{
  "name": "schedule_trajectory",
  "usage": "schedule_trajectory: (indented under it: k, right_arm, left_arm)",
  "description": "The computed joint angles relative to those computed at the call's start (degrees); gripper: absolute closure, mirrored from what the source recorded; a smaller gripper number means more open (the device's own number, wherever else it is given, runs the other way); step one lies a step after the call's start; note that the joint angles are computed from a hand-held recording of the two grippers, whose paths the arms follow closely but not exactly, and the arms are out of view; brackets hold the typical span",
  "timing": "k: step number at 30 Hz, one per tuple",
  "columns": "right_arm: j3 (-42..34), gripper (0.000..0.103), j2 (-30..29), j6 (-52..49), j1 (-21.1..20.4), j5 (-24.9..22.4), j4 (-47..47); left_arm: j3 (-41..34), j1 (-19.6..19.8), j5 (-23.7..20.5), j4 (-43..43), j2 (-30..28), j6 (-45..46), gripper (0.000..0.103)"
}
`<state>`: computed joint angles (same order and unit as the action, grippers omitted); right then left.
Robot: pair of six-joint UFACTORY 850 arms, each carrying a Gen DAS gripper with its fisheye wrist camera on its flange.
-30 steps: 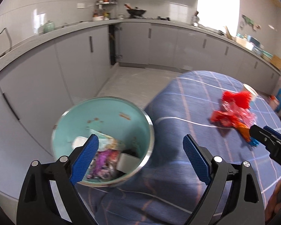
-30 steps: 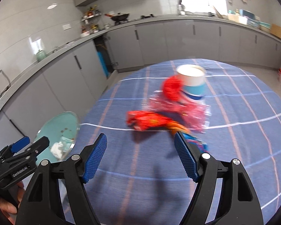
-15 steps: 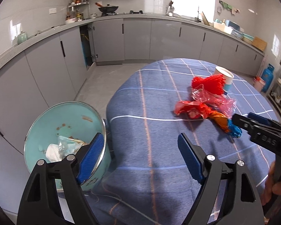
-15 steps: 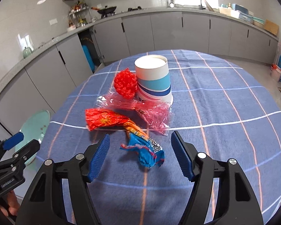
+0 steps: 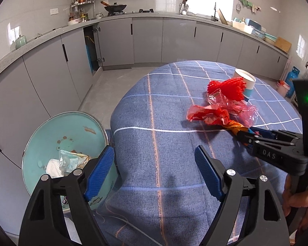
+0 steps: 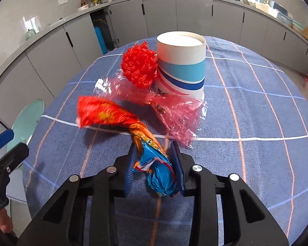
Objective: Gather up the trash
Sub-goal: 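Grasp the red and blue wrapper with the right tool, then grasp the pink plastic bag with the left tool while the right tool holds the wrapper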
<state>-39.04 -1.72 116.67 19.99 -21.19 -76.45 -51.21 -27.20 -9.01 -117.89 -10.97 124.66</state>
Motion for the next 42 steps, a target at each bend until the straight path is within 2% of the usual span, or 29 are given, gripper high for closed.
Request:
schedule_trajectory:
  k: [3, 7, 10, 14, 16, 22, 25, 27, 30, 33, 36, 40, 42]
  right_arm:
    - [1.8, 0.073, 2.0, 2.4, 0.5, 1.0, -1.8]
    - [4.2, 0.074, 5.3, 1.3, 2.5, -0.8, -0.3]
    - [5.7, 0.074, 7.7, -1.0, 3.9, -3.7, 2.4]
    - [6.6, 0.074, 10.4, -3.2, 3.5, -6.4, 5.6]
    - [6.9, 0.074, 11.8, -4.2, 3.9, -9.4, 6.9]
    - [10.0, 0.074, 16.8, 2.3, 4.3, -16.5, 5.5]
    - [11.2, 0.074, 18.4, 6.9, 2.0, -17.3, 4.0]
    - [11.5, 0.074, 18.4, 9.7, 0.5, -17.1, 3.2]
    - [11.2, 0.074, 17.1, 12.2, -3.5, -13.6, 2.0]
    - [9.7, 0.074, 14.0, 12.5, -4.8, -14.2, 2.2]
    - [9.8, 0.074, 13.2, 15.1, -6.3, -11.9, 0.3]
    - [10.4, 0.074, 13.3, 16.8, -6.7, -10.6, -1.4]
    - [10.6, 0.074, 13.6, 17.2, -6.6, -10.6, -1.4]
  left_arm:
    - [-0.3, 0.2, -0.8, 4.3, -0.1, -4.3, 0.024]
    - [-0.9, 0.0, -1.3, 4.6, -0.2, -4.4, 0.024]
    - [-1.6, -0.8, -1.5, 5.0, -0.7, -4.7, 0.025]
    - [-2.9, -2.1, -2.2, 3.8, -1.6, -3.5, 0.025]
    - [-3.7, -2.8, -2.4, 4.1, -2.3, -3.4, 0.026]
    - [-4.7, -4.3, -2.9, 4.0, -3.7, -3.4, 0.026]
    - [-5.1, -4.7, -3.5, 2.3, -4.3, -1.5, 0.026]
    - [-5.7, -5.1, -3.7, 0.0, -5.0, 0.6, 0.026]
    - [-7.0, -5.8, -4.0, -4.4, -6.3, 4.1, 0.027]
    - [-8.6, -6.4, -3.9, -6.2, -7.8, 5.8, 0.031]
    - [-10.1, -7.3, -3.5, -8.2, -9.3, 8.0, 0.031]
    - [-13.5, -8.0, -3.7, 0.7, -12.3, -1.4, 0.032]
    - [-15.4, -8.2, -3.7, 7.9, -14.0, -9.0, 0.042]
